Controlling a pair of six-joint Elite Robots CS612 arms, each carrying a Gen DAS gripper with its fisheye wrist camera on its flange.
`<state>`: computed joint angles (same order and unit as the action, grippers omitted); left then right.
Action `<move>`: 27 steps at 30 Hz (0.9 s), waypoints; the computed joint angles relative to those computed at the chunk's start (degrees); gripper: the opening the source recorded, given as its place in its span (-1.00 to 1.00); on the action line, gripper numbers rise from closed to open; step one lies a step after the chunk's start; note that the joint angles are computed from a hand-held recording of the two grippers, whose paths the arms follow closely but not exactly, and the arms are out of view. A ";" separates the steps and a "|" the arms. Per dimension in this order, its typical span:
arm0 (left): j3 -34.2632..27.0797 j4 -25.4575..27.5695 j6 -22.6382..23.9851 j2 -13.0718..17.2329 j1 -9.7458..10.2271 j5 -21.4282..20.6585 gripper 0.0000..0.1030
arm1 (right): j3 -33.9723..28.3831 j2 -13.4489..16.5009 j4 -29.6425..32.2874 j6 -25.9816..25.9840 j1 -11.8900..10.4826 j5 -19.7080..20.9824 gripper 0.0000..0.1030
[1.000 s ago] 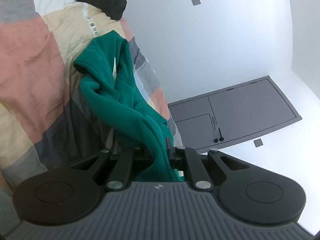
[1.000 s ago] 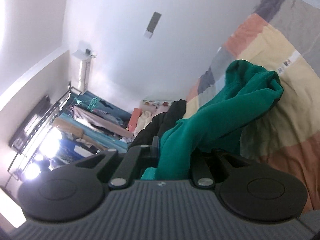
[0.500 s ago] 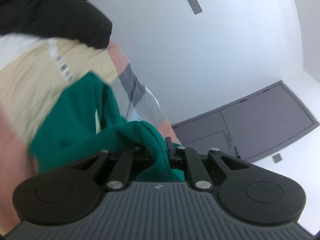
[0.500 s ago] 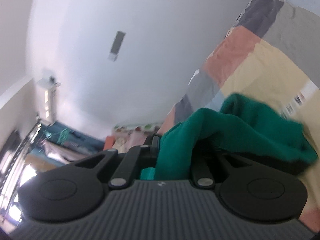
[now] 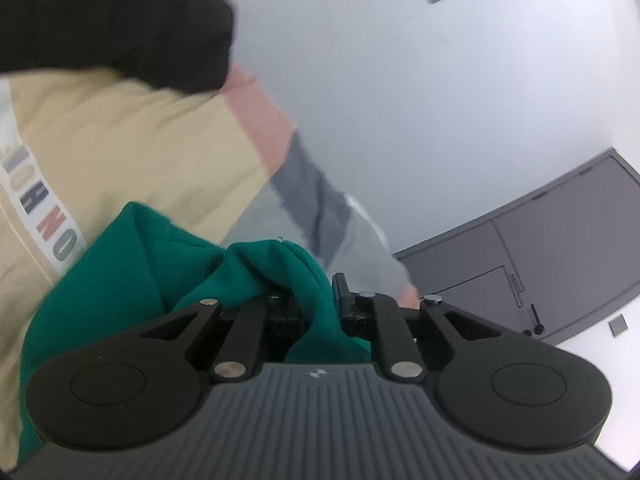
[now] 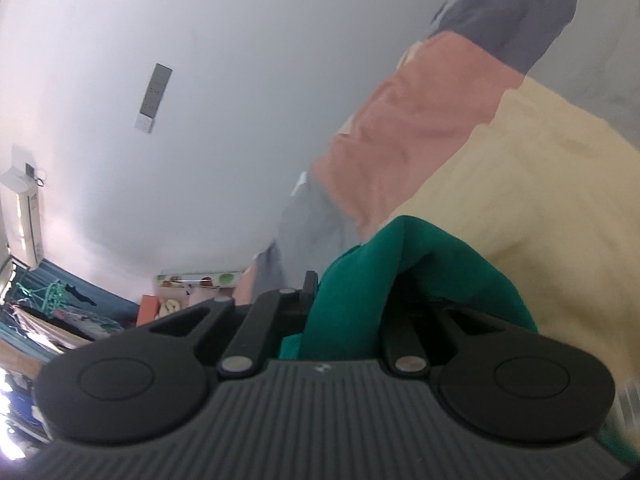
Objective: Fold large clothes
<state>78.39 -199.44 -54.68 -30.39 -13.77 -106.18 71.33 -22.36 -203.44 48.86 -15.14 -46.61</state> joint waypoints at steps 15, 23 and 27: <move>9.65 -5.87 0.99 -6.39 -0.43 0.53 0.51 | 5.27 -2.35 -2.66 -3.32 -0.27 1.58 0.21; 24.02 -9.55 2.53 -15.62 -3.25 7.62 0.54 | 18.85 -8.90 -15.65 -4.19 -1.73 0.57 0.33; 27.58 -9.20 9.39 -18.34 -4.88 12.38 0.54 | 24.54 -12.33 -15.53 -11.40 -1.99 0.18 0.33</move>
<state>105.97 -208.65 -45.29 -48.73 -18.65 -93.80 95.86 -34.70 -218.97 37.46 -17.13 -46.43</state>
